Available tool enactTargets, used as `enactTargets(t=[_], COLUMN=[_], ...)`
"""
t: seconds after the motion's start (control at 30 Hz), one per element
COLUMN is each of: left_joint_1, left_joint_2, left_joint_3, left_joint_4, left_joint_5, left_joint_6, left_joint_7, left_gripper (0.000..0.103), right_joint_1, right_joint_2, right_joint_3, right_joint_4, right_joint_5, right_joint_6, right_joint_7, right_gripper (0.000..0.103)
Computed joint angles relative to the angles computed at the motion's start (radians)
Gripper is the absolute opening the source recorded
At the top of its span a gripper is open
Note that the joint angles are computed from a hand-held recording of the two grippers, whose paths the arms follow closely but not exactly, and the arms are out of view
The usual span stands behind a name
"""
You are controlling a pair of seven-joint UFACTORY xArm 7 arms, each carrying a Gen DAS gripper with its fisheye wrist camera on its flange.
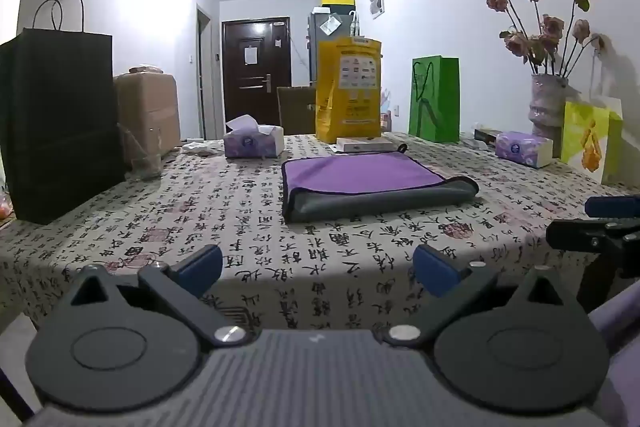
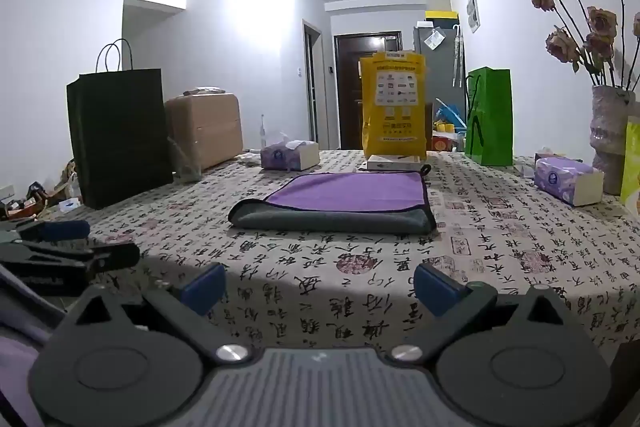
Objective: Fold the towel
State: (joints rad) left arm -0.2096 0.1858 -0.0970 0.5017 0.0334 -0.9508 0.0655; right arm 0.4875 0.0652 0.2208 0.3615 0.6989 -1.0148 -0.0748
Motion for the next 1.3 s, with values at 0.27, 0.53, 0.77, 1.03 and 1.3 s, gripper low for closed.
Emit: enactTargets(t=[0.27,0.53,0.77,1.03,1.3], left_joint_1=[0.007,0.010,0.007,0.003,-0.001], left_joint_2=[-0.034,-0.021,-0.009,-0.001,0.010], left_joint_3=[0.001,0.001,0.001,-0.001,-0.002], left_joint_4=[-0.022,-0.004,0.005,0.012,0.023], left_joint_5=[0.013,0.019,0.014,0.015,0.015], left_joint_6=[0.009,0.026,0.021,0.030,0.034], left_joint_7=[-0.021,-0.020,-0.012,-0.010,-0.002], left_gripper=[0.103,0.103,0.103,0.103,0.103], right_joint_1=[-0.006,-0.001,-0.003,-0.011,-0.014], right_joint_2=[-0.006,-0.006,-0.004,-0.007,-0.008], right_joint_3=[-0.005,0.000,-0.001,-0.006,-0.007], right_joint_4=[-0.008,0.005,0.008,0.006,0.007], right_joint_5=[-0.011,0.009,0.012,0.005,0.008], right_joint_6=[-0.005,0.016,0.022,0.033,0.050], right_joint_7=[-0.006,-0.027,-0.024,-0.015,-0.013], right_gripper=[0.101,0.101,0.101,0.101,0.101])
